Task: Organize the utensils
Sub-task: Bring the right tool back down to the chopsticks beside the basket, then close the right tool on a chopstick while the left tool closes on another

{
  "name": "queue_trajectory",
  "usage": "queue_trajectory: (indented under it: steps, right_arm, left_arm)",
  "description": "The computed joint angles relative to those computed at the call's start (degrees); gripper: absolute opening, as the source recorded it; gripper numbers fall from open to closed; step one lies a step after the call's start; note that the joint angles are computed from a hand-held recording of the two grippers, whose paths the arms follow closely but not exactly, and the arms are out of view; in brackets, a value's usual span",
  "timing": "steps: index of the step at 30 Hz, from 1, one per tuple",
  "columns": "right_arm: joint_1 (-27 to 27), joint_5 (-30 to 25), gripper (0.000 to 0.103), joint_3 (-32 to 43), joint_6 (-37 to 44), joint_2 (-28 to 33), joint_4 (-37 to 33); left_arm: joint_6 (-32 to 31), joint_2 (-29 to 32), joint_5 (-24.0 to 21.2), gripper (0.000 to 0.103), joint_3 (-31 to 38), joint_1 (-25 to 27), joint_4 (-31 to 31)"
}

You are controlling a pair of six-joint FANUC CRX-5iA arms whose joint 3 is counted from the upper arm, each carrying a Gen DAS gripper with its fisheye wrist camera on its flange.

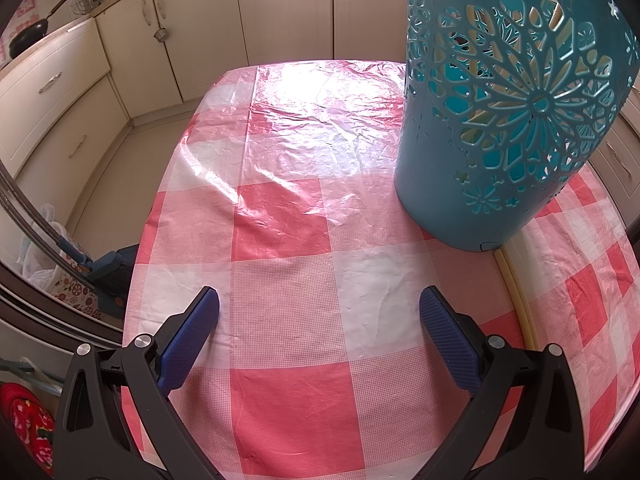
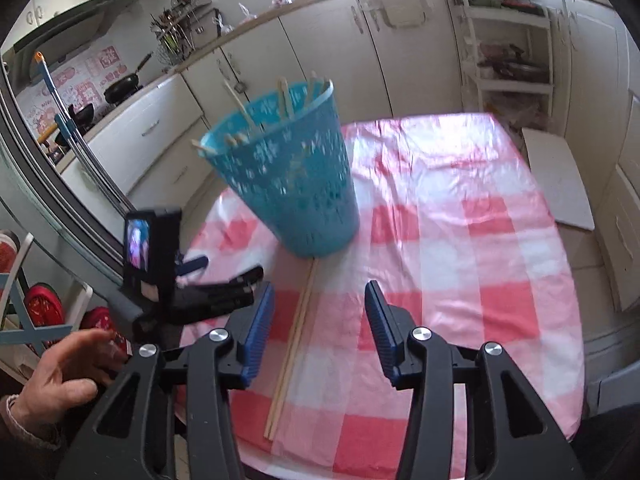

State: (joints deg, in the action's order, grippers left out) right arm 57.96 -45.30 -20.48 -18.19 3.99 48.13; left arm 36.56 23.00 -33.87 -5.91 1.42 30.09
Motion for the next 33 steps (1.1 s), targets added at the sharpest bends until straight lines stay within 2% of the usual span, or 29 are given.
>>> queue_trajectory:
  steps: [8, 13, 16, 18, 23, 27, 30, 33]
  right_arm:
    - [-1.3, 4.2, 0.038, 4.5, 7.9, 6.0, -9.3]
    - [-2.0, 2.3, 0.030, 8.4, 10.9, 10.0, -10.1]
    - [-2.3, 1.0, 0.026, 10.0, 11.7, 11.7, -10.1]
    - [-2.4, -0.1, 0.024, 11.2, 13.1, 12.7, -10.7]
    - [-2.6, -0.8, 0.022, 12.7, 14.7, 14.2, -11.7]
    - [-2.7, 0.5, 0.021, 11.7, 13.3, 13.6, -11.3]
    - [-2.6, -0.4, 0.017, 11.8, 14.4, 13.7, -11.1]
    - [-2.0, -3.7, 0.011, 13.6, 18.3, 14.8, -11.8]
  left_arm:
    - [0.0, 0.0, 0.0, 0.096, 0.0, 0.0, 0.0]
    - [0.0, -0.2, 0.2, 0.096, -0.3, -0.1, -0.2]
    - [3.0, 0.0, 0.3, 0.097, 0.4, -0.3, -1.8]
    - [6.6, 0.2, -1.4, 0.097, 1.9, -0.4, -4.8]
    - [8.7, -0.9, -4.3, 0.097, 2.0, -0.4, -7.1]
    - [0.5, -2.4, -7.0, 0.097, -1.7, 0.6, 1.6]
    - [1.4, -3.3, -7.0, 0.095, -2.7, 0.8, 2.0]
    - [1.7, -3.8, -7.9, 0.095, -3.0, 1.0, 2.5]
